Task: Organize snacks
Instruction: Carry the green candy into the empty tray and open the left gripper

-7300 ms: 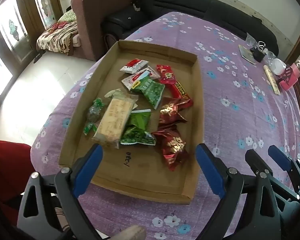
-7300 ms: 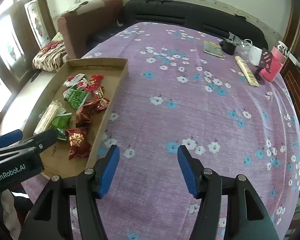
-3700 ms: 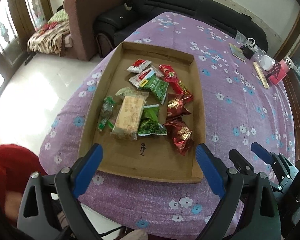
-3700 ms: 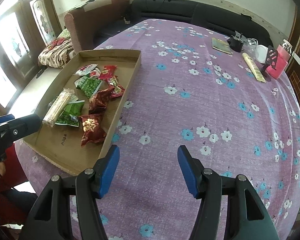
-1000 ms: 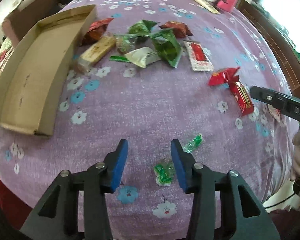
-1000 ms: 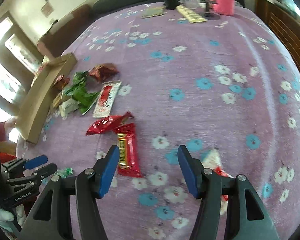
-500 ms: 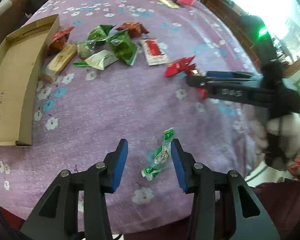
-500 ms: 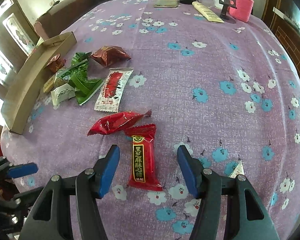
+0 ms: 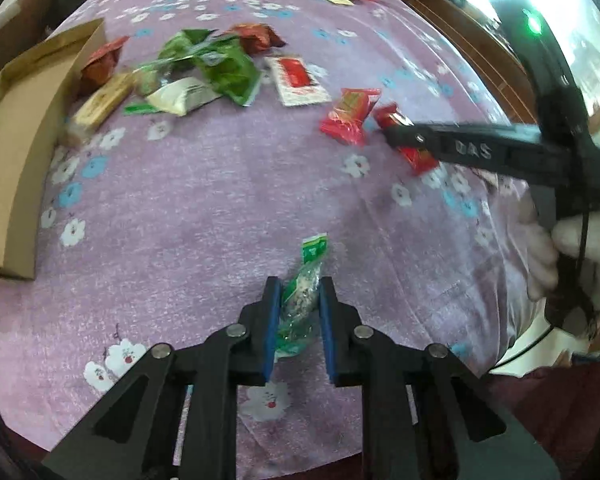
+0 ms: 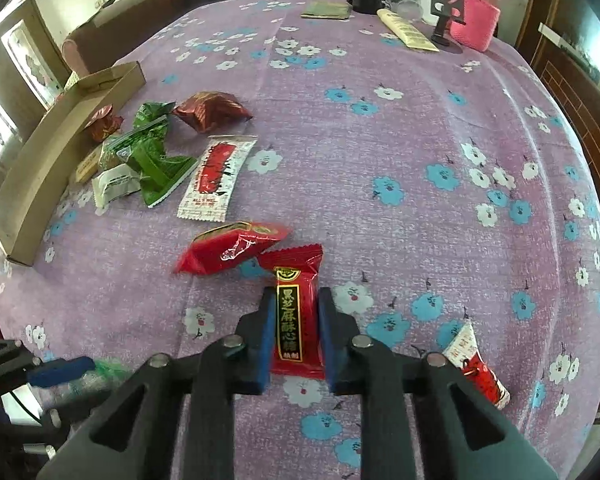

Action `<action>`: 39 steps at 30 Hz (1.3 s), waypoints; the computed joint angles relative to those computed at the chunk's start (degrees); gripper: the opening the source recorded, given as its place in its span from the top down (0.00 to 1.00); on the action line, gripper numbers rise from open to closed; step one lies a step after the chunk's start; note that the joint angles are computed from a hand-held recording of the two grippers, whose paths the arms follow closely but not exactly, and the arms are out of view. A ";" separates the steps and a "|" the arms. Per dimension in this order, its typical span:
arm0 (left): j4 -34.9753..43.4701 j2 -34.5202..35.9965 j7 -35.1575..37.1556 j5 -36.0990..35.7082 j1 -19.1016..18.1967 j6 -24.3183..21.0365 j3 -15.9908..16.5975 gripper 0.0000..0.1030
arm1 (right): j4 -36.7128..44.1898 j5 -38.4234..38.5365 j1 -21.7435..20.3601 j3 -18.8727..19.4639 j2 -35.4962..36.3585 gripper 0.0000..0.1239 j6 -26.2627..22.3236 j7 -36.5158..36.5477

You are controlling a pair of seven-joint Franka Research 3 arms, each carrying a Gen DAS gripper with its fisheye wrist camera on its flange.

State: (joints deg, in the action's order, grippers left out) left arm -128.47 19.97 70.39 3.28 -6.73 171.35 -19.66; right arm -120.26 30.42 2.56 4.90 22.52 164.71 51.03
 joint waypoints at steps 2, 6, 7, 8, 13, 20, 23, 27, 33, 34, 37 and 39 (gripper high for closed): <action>-0.63 -0.69 -1.47 -0.16 -0.34 0.93 0.66 0.80 | 0.15 1.42 -1.05 0.78 -0.11 0.86 -0.73 -0.86; -2.26 -2.50 -3.48 -2.01 1.61 4.08 -0.18 0.80 | -0.93 3.93 -1.95 1.56 -1.51 0.86 -0.92 -3.01; -2.69 -3.29 -4.47 -1.92 1.47 4.64 0.41 0.80 | -1.29 4.75 -2.15 1.81 -1.98 0.86 -0.89 -3.78; -3.01 -3.99 -5.42 -1.39 1.02 4.82 1.26 0.80 | -1.71 6.06 -2.56 2.33 -2.73 0.86 -1.02 -4.88; -5.09 -8.83 -11.88 3.88 -1.77 5.31 8.14 0.80 | -0.81 11.55 -2.48 3.28 -4.84 0.86 -4.56 -8.61; -5.33 -12.04 -26.94 21.52 -3.52 4.64 19.93 0.80 | 6.78 15.66 1.51 3.54 -2.93 0.86 -13.25 -8.87; -3.88 -11.32 -27.71 24.24 -0.45 3.42 20.11 0.80 | 12.08 16.23 3.20 3.82 -0.22 0.86 -18.89 -5.95; -1.28 -8.59 -25.88 24.52 4.06 2.02 19.08 0.80 | 19.50 14.85 6.28 4.27 4.36 0.86 -22.28 -0.91; 2.02 -4.30 -20.04 20.35 9.28 -0.24 17.05 0.80 | 29.83 9.64 10.73 4.93 11.98 0.86 -23.25 6.31; 2.13 -3.99 -18.99 19.17 10.02 -0.37 16.59 0.80 | 31.20 8.66 11.36 5.02 13.14 0.86 -23.46 7.39; 2.82 -2.74 -15.85 15.91 11.71 -1.11 15.52 0.80 | 34.30 5.35 13.49 5.04 16.16 0.86 -23.45 10.54; 2.75 -2.34 -13.72 14.24 12.60 -1.10 14.83 0.80 | 36.34 3.16 14.72 4.86 18.18 0.86 -23.66 12.72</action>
State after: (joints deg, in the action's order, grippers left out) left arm -125.72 17.63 56.67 17.52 5.87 170.24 -4.84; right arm -83.92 33.58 17.28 9.76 40.70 141.05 63.75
